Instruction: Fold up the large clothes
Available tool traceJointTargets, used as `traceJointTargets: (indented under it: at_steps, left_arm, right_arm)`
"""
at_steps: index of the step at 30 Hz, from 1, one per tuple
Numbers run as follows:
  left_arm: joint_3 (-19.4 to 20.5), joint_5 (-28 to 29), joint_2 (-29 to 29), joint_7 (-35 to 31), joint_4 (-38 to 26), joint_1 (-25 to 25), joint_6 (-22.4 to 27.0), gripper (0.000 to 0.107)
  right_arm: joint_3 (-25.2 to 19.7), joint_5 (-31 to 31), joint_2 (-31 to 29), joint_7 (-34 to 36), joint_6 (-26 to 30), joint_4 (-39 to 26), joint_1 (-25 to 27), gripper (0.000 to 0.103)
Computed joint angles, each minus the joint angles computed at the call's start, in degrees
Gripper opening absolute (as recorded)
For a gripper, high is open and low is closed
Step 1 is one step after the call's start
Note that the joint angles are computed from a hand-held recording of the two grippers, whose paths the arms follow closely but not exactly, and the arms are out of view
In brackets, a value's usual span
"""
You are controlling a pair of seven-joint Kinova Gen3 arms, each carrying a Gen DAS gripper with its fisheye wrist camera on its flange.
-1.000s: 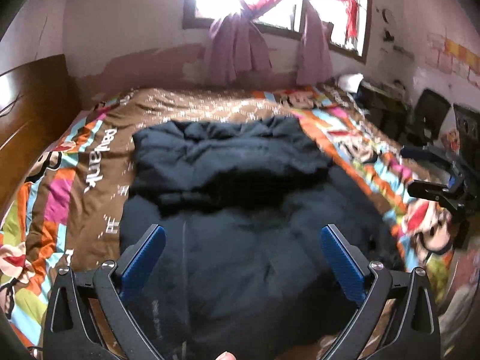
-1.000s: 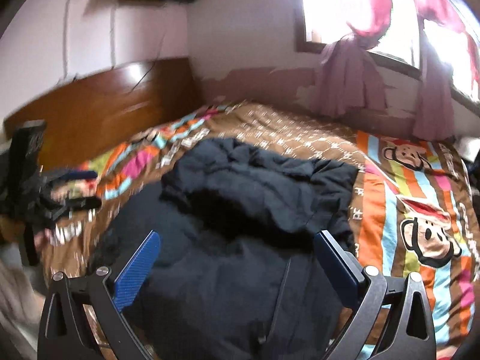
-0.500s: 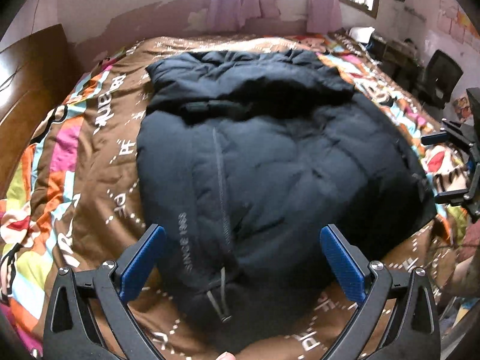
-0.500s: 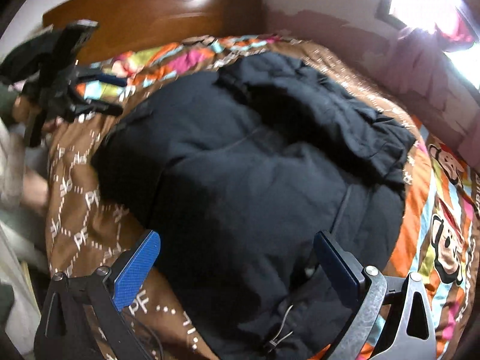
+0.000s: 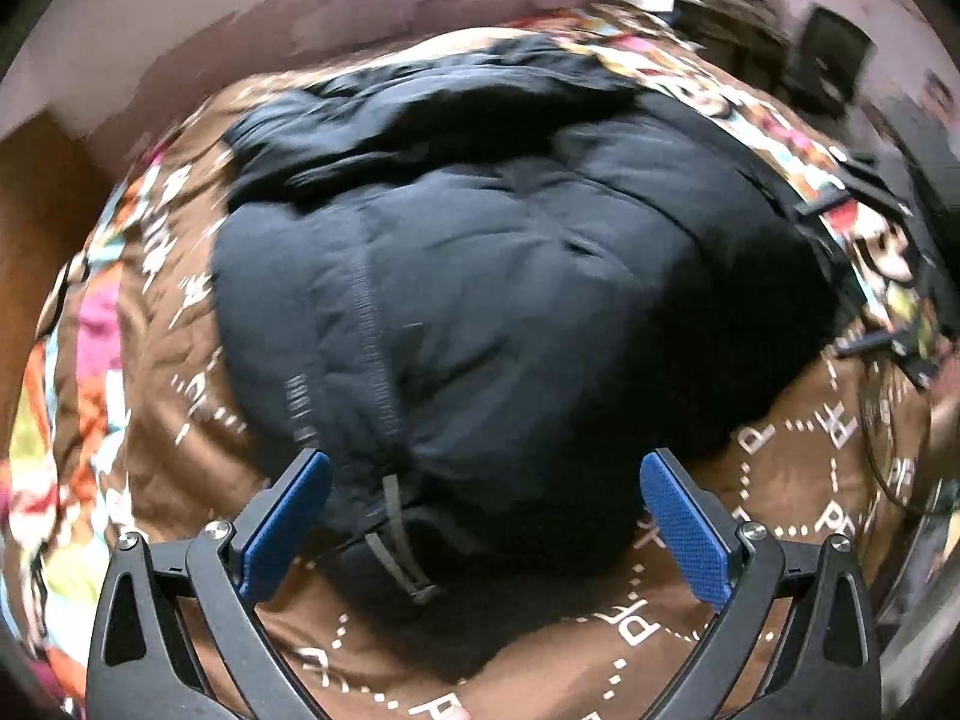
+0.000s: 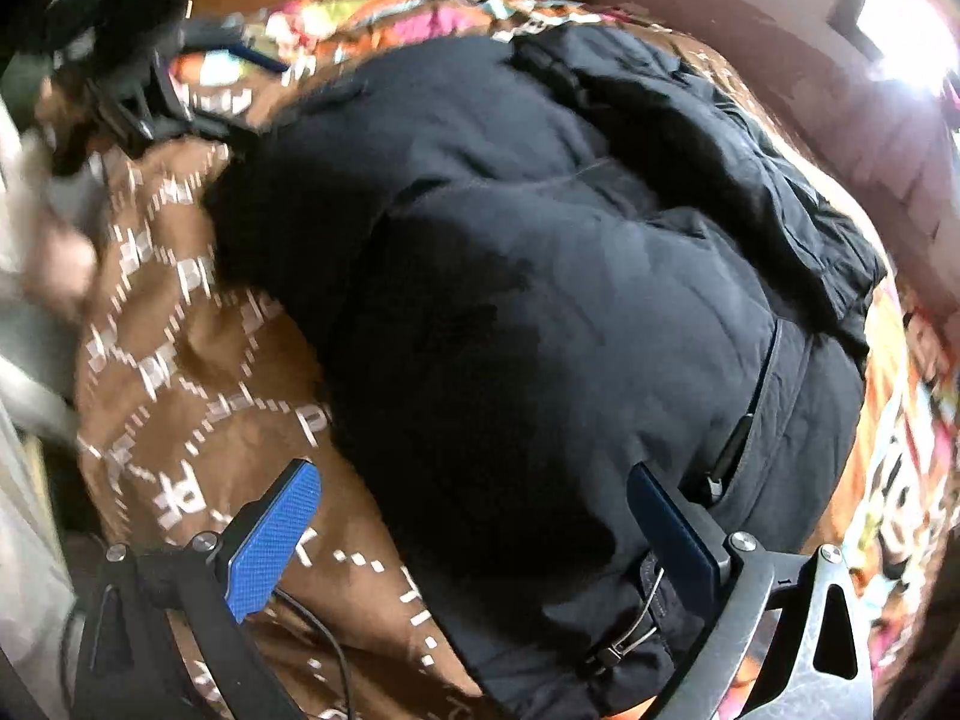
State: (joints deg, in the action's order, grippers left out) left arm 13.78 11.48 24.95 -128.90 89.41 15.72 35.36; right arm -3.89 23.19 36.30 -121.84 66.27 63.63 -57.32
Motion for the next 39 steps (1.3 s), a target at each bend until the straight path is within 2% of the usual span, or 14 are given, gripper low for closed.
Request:
traceJointTargets:
  at_steps: [5, 10, 13, 16, 21, 23, 25, 28, 30, 33, 37, 39]
  left_arm:
    - [1.0, -1.7, 1.0, -3.4, 1.2, 1.5, -0.9, 0.101]
    - [-0.2, -4.1, 1.9, -3.1, 1.2, 3.7, -0.7, 0.101]
    - [-0.3, -4.4, 2.2, -2.5, 0.5, 3.8, 0.5, 0.101]
    - [-0.1, -4.3, 2.3, -2.7, 0.4, 3.6, 0.8, 0.101]
    - [1.3, -2.7, 1.6, -4.8, 1.3, 2.5, 0.3, 0.101]
    - [1.7, -2.3, 1.3, -6.1, 2.1, 2.2, -0.4, 0.101]
    - [1.7, -2.2, 0.8, -6.8, 3.1, 2.3, -1.2, 0.101]
    - [1.8, -2.0, 0.7, -7.6, 3.6, 2.4, -1.3, 0.101]
    - [2.1, -1.7, 0.3, -8.4, 4.2, 2.4, -1.8, 0.101]
    - [3.2, -0.1, -0.2, -10.3, 4.6, 1.2, -1.9, 0.101]
    - [3.7, 1.7, -0.7, -12.1, 4.7, 0.8, -2.0, 0.101]
    - [3.7, 2.1, -1.2, -12.5, 5.3, 1.1, -2.7, 0.101]
  right_arm:
    - [1.4, 3.3, 3.6, 0.8, 5.6, -2.1, -3.2, 0.103]
    - [4.0, 9.6, 8.2, 1.8, 12.1, -3.9, -7.8, 0.103]
    - [4.7, 11.6, 10.4, 1.7, 13.8, -4.9, -8.7, 0.103]
    - [6.6, 16.7, 13.5, 3.0, 15.3, -5.9, -11.5, 0.103]
    - [8.9, 23.4, 13.8, -1.5, 13.5, -2.5, -14.8, 0.102]
    - [8.5, 24.3, 12.6, -3.2, 12.3, -0.8, -14.7, 0.091]
    - [7.5, 23.8, 11.5, -3.8, 12.1, -0.7, -13.8, 0.060]
    - [6.8, 22.9, 10.7, -2.7, 12.5, -2.2, -11.9, 0.040]
    - [6.0, 19.6, 10.0, -2.2, 11.8, -4.3, -9.7, 0.031]
    - [0.6, 12.6, 7.1, -1.3, 11.8, -8.6, -2.0, 0.020]
    - [-6.0, 3.3, 6.2, -1.8, 13.6, -17.4, 8.6, 0.015]
    - [-8.9, -0.5, 5.8, -1.4, 13.2, -19.0, 12.4, 0.015]
